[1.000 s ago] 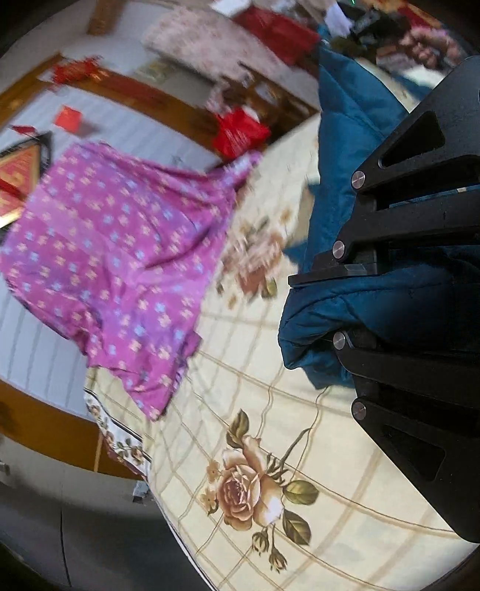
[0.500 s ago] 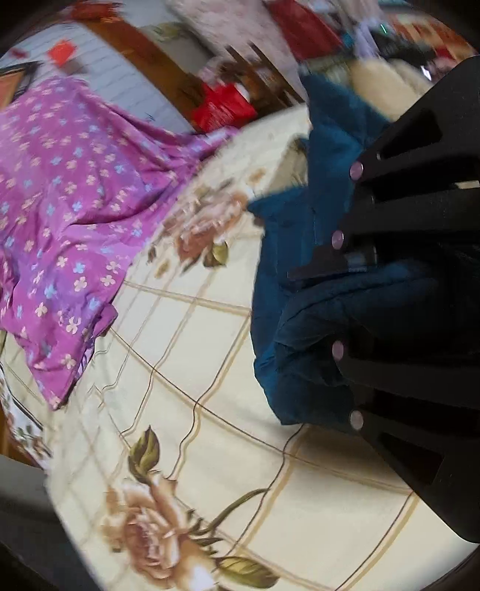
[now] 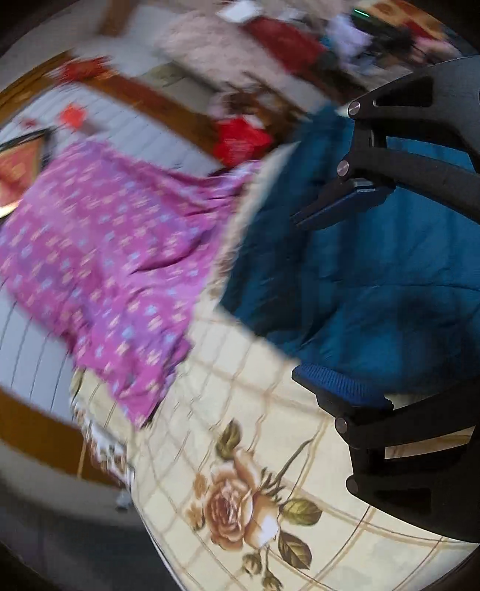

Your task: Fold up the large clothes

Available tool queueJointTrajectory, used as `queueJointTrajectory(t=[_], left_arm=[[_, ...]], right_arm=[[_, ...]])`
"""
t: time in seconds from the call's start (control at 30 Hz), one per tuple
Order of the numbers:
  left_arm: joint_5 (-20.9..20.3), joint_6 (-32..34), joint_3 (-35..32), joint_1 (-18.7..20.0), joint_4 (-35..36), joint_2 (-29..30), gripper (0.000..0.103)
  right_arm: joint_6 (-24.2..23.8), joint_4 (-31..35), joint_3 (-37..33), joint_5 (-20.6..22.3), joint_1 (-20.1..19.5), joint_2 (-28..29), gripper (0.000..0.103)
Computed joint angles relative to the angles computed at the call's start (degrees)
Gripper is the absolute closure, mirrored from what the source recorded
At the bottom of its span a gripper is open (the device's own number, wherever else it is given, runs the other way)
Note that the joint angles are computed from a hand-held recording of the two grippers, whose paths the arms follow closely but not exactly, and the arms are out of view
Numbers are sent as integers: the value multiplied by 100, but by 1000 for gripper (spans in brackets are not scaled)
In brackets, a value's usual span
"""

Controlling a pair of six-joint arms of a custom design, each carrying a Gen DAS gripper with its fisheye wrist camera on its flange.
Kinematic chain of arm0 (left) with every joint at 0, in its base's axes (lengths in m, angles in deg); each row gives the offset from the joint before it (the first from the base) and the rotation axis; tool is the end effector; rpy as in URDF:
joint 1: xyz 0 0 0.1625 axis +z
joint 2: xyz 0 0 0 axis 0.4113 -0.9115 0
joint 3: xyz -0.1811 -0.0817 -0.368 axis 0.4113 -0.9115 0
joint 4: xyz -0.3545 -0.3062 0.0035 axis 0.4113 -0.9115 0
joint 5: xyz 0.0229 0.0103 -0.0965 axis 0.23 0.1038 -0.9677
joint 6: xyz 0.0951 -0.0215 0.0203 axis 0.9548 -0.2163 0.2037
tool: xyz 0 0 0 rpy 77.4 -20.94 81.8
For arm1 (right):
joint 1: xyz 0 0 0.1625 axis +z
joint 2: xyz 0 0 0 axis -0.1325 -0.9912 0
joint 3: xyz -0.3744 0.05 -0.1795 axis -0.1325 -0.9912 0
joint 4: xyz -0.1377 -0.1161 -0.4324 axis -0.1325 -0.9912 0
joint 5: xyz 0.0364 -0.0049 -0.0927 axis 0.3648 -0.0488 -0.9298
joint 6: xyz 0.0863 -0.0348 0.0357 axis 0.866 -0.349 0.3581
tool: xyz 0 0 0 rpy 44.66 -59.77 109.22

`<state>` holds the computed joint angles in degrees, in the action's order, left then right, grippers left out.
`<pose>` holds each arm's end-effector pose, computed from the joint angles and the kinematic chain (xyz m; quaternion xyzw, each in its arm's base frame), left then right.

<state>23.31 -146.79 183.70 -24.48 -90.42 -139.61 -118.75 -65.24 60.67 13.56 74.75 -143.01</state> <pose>-0.4222 -0.2176 0.1502 -0.0597 0.7937 -0.5606 0.2283 0.0154 -0.4231 0.5822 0.3346 -0.8653 0.3727 0.0206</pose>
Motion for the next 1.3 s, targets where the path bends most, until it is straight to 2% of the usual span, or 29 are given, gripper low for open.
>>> queueJointTrajectory(t=[0.07, 0.13, 0.23, 0.3, 0.37, 0.43, 0.47, 0.53, 0.6, 0.73, 0.97, 1.17, 1.3], left_arm=[[-107, 940, -121, 353, -642, 297, 28], [-116, 1484, -354, 743, -895, 594, 28], [-53, 1814, -992, 1311, -456, 1115, 28], [20, 2073, -1382, 1645, -40, 1397, 27], [-98, 2036, -1767, 1997, 710, 1694, 27], [-326, 2182, -1695, 2260, 668, 1681, 27], [-539, 2334, -1525, 2423, 286, 1579, 27], [-606, 2375, -1068, 2509, -499, 1259, 25], [-561, 2180, -682, 2517, -996, 977, 22], [-627, 1908, -271, 2484, -1645, 724, 20], [-820, 834, -706, 2330, -695, 1191, 20], [-744, 751, -711, 2392, -606, 1200, 15], [-800, 1066, -716, 2461, -767, 1154, 13]], right_arm=[[-25, -318, 152, -680, 404, 23, 11], [263, -541, 190, -1428, 793, 227, 11], [825, -822, 144, -2477, 1340, 741, 11], [976, -1024, 77, -3024, 1579, 1162, 11], [1126, -1336, 2, -3658, 1720, 1594, 11], [1235, -1363, -168, -3967, 1704, 1976, 11], [1312, -1174, -316, -4094, 1665, 2178, 10], [1362, -851, -539, -4200, 1605, 2437, 5], [1072, -907, -560, -4083, 1528, 2530, 0], [831, -1170, -560, -3862, 1359, 2653, 0], [753, -969, -921, -3775, 1360, 3023, 0], [634, -974, -1036, -3814, 1415, 3184, 0], [850, -1069, -976, -3865, 1403, 3096, 0]])
